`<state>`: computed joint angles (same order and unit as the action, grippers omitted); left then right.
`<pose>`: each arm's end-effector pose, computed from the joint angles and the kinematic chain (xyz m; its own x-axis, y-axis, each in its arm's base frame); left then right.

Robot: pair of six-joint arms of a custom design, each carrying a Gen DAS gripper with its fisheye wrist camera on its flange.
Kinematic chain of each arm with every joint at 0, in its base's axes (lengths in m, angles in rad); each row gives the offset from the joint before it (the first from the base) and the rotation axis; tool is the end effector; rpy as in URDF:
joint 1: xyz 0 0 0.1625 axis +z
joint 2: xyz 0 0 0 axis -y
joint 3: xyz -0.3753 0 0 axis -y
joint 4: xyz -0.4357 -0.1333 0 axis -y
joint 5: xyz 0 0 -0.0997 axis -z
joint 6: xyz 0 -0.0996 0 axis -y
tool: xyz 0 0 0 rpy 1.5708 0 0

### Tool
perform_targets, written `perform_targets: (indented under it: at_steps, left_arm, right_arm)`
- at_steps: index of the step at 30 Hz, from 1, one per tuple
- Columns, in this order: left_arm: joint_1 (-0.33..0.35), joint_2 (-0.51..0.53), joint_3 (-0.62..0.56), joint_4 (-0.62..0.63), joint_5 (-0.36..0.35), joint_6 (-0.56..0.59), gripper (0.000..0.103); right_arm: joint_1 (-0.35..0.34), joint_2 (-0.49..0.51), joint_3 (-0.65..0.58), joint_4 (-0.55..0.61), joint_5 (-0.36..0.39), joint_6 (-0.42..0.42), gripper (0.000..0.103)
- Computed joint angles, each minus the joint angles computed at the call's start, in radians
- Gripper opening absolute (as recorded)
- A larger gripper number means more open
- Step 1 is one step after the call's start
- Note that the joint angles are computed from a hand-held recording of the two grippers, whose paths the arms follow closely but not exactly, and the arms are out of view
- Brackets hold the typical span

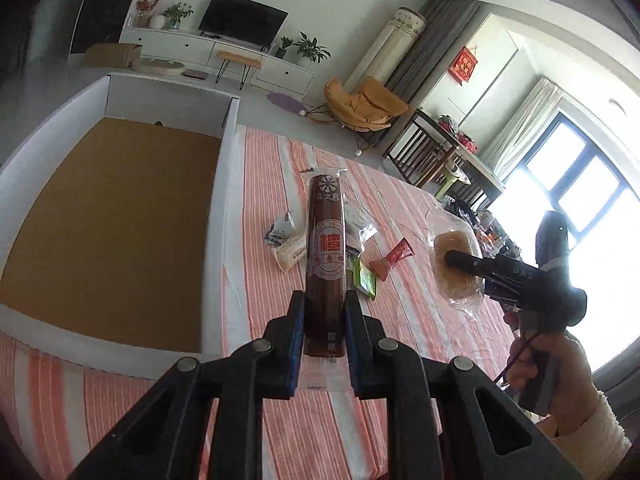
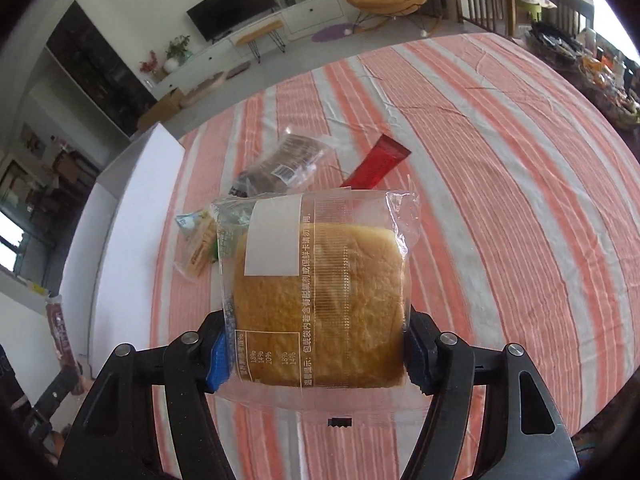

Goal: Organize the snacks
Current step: 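Carry the sausage stick and bread over the white box and release both inside, then withdraw both open tools from the box back over the snack pile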

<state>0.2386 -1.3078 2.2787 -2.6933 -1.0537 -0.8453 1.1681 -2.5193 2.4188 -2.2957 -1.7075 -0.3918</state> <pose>-0.3991 -0.2849 0.0947 -0.9031 0.3739 -0.2113 0.4293 0.7737 -0.4658 0.0049 -0.2941 0.4313 -0.9076 0.2057 0.3660 -0.0874 0.7601 -0.6438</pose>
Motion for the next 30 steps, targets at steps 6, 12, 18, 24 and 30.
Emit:
perform_targets:
  at_steps: [6, 12, 18, 24, 30]
  left_arm:
    - [0.053, -0.185, 0.003, 0.301, 0.247, -0.074, 0.018]
    - [0.149, -0.244, 0.02, 0.554, 0.371, -0.215, 0.018]
    - [0.156, -0.195, 0.035, 0.625, 0.433, -0.32, 0.087]
    - [0.086, -0.122, 0.055, 0.453, 0.399, -0.266, 0.087]
    - [-0.05, 0.038, 0.005, 0.224, 0.295, -0.096, 0.087]
  right_arm:
    - [0.47, 0.317, -0.064, -0.099, -0.033, 0.162, 0.071]
    - [0.643, 0.694, -0.115, -0.32, -0.107, 0.172, 0.072]
    - [0.614, 0.803, -0.104, -0.429, -0.105, 0.18, 0.09]
    - [0.565, 0.608, 0.027, -0.571, -0.141, 0.026, 0.09]
    - [0.315, 0.305, 0.218, -0.769, -0.184, -0.264, 0.09]
